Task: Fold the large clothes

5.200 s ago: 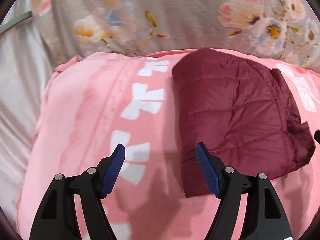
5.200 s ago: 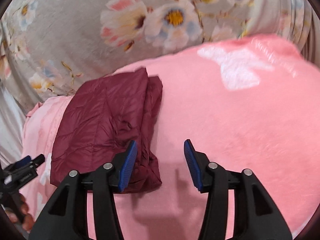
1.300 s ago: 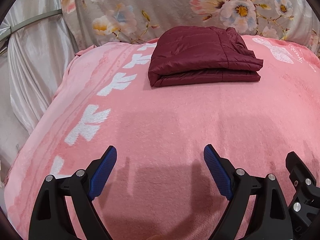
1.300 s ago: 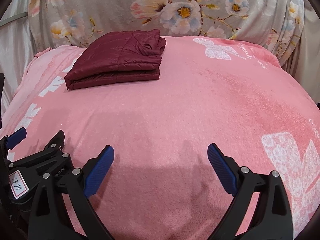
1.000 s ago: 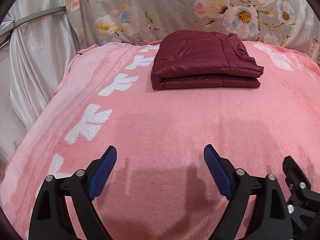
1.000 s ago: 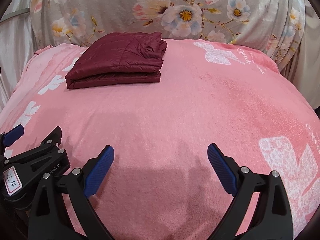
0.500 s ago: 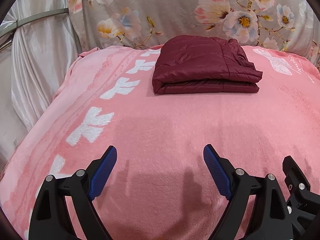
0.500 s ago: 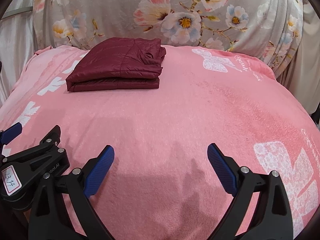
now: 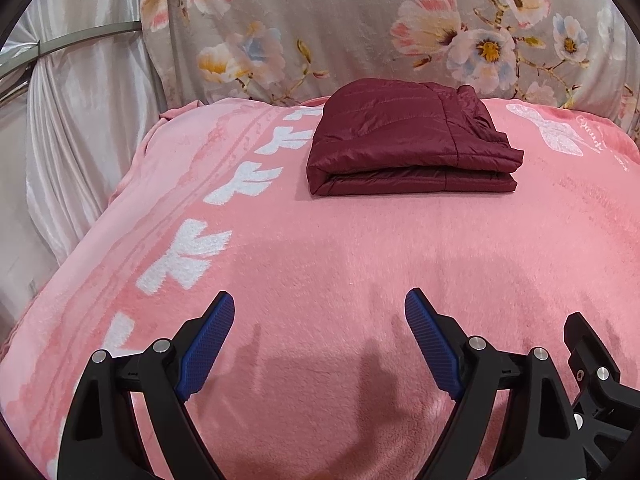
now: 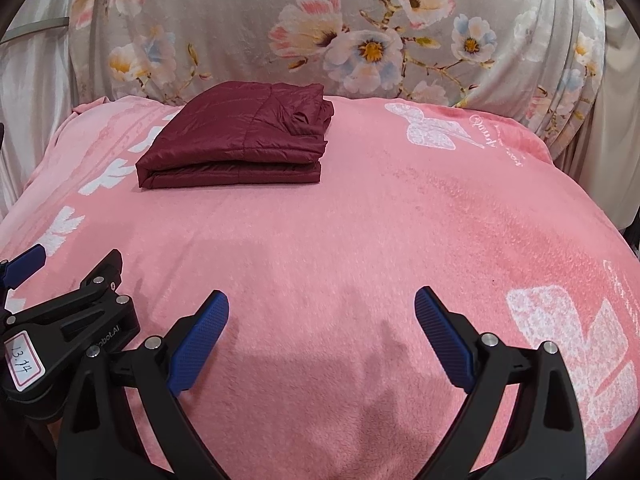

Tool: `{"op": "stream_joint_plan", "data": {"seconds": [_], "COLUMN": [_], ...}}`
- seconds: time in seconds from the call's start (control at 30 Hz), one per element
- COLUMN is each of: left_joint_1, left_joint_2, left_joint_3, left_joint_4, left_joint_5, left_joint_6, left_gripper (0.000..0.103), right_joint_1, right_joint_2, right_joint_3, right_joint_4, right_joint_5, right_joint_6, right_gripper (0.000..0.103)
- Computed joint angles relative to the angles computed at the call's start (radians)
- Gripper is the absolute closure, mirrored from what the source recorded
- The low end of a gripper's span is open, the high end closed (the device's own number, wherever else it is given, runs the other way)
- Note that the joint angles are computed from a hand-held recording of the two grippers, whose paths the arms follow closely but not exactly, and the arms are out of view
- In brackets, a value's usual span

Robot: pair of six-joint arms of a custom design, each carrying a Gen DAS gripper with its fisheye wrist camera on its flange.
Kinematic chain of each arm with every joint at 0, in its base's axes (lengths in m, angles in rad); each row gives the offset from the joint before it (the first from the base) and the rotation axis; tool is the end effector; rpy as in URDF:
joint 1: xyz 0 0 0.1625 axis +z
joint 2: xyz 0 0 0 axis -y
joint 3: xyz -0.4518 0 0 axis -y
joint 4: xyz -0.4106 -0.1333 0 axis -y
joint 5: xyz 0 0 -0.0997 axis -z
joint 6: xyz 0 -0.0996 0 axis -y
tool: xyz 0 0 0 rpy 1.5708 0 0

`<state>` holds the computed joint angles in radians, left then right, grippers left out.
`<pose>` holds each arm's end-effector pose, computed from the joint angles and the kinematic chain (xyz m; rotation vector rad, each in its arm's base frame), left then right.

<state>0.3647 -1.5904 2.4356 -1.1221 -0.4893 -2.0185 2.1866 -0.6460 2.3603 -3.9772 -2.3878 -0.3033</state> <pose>-0.1508 -0.2943 0.1983 0.0357 1.8168 -1.0447 0.2935 -0.3097 0.0392 0.6888 -2.1900 0.9607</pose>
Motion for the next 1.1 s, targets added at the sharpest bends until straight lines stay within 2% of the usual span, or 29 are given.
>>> {"op": "stream_joint_plan", "data": {"seconds": [0.73,1.1], "left_joint_1": [-0.004,-0.004], "left_joint_2": [0.001,0.007], "left_joint_3": [0.001,-0.010], "left_joint_4": [0.008,0.024], "left_joint_5": [0.001,0.002], "left_joint_6": [-0.012,-0.016], "left_gripper": [0.019,0.023], "right_joint_1": [0.005,0.007], "right_joint_2": [0.000,-0.001], "right_joint_3": [0.000,-0.003], "right_joint_4": [0.002,0.008], "right_joint_5": [-0.003,-0.007], "right_joint_6": [0.006,0.007], "right_gripper": [0.011,0.012]}}
